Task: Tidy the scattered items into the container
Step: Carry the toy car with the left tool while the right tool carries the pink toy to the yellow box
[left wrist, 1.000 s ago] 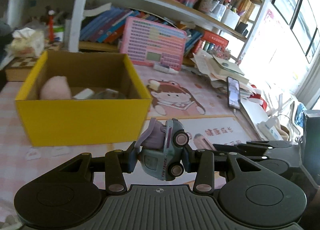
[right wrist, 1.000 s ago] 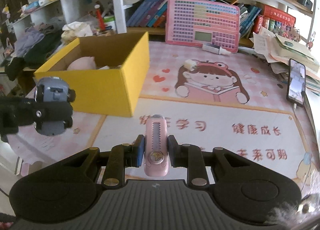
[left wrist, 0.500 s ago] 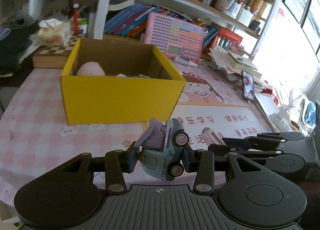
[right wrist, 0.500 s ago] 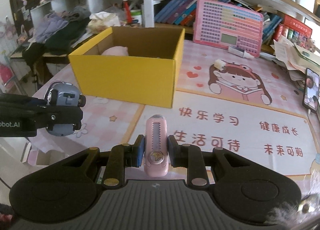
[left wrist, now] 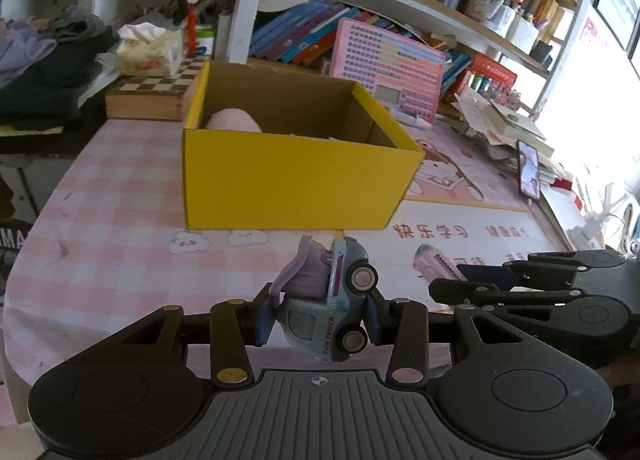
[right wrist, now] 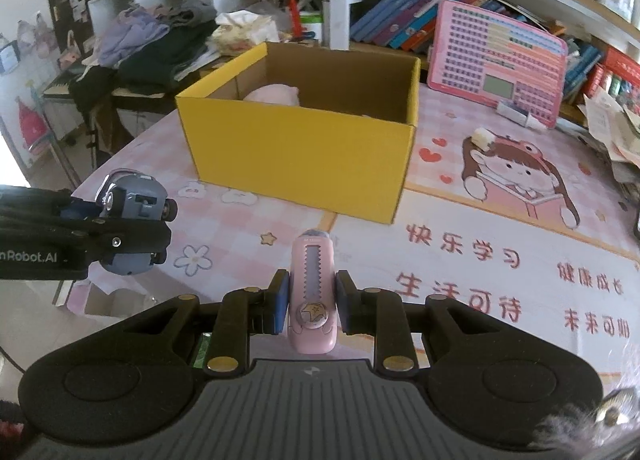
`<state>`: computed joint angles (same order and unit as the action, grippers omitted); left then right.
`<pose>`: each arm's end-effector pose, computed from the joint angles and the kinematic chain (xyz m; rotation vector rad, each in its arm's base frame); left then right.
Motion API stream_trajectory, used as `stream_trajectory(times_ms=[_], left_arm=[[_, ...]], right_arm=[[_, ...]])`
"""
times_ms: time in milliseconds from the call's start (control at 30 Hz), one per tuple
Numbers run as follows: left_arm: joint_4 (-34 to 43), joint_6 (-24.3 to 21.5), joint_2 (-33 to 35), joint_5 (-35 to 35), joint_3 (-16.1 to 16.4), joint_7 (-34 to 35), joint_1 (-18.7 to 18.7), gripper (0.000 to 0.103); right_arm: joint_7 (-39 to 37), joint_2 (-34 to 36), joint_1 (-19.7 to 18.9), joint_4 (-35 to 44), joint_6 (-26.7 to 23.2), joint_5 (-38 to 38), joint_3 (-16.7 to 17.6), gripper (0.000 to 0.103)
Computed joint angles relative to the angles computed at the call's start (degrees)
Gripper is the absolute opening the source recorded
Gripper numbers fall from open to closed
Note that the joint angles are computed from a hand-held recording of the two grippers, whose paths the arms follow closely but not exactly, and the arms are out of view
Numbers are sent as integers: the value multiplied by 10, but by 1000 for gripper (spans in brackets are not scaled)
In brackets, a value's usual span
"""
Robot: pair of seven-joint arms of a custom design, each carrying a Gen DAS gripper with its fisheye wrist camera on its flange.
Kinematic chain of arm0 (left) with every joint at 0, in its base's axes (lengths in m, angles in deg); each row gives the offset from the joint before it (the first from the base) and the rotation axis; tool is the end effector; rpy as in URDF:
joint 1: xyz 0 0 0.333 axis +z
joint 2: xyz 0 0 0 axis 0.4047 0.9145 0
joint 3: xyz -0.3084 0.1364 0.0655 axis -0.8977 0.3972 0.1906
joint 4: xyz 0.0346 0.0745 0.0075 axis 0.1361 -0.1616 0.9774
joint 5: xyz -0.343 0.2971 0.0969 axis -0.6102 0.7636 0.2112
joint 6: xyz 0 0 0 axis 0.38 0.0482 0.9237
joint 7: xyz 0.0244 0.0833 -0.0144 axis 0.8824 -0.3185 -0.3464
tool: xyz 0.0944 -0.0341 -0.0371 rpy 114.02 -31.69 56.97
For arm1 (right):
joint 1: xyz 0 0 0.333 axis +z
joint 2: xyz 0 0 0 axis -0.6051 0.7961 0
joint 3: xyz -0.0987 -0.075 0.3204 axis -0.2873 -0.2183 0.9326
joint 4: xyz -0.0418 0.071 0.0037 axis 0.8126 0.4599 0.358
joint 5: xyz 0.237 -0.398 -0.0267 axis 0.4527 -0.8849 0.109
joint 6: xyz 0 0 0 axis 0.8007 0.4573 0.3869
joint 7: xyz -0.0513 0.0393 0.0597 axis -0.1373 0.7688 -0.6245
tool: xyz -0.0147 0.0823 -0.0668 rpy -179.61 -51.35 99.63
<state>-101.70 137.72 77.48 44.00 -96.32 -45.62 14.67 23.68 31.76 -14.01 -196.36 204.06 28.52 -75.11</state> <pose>0.5421 -0.2695 0.4186 -1.9735 1.5825 -0.9756 0.6124 0.3243 0.4225 -2.1764 1.0357 -0.3921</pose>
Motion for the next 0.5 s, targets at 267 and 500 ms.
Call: stream_trajectory(times_ms=[267, 500], left_arm=[[11, -2, 0, 67, 4, -63, 9, 42], [50, -19, 7, 148, 10, -101, 16, 42]], right_arm=[[-66, 13, -5, 19, 13, 24, 17, 23], [-121, 44, -18, 69, 24, 76, 35, 23]])
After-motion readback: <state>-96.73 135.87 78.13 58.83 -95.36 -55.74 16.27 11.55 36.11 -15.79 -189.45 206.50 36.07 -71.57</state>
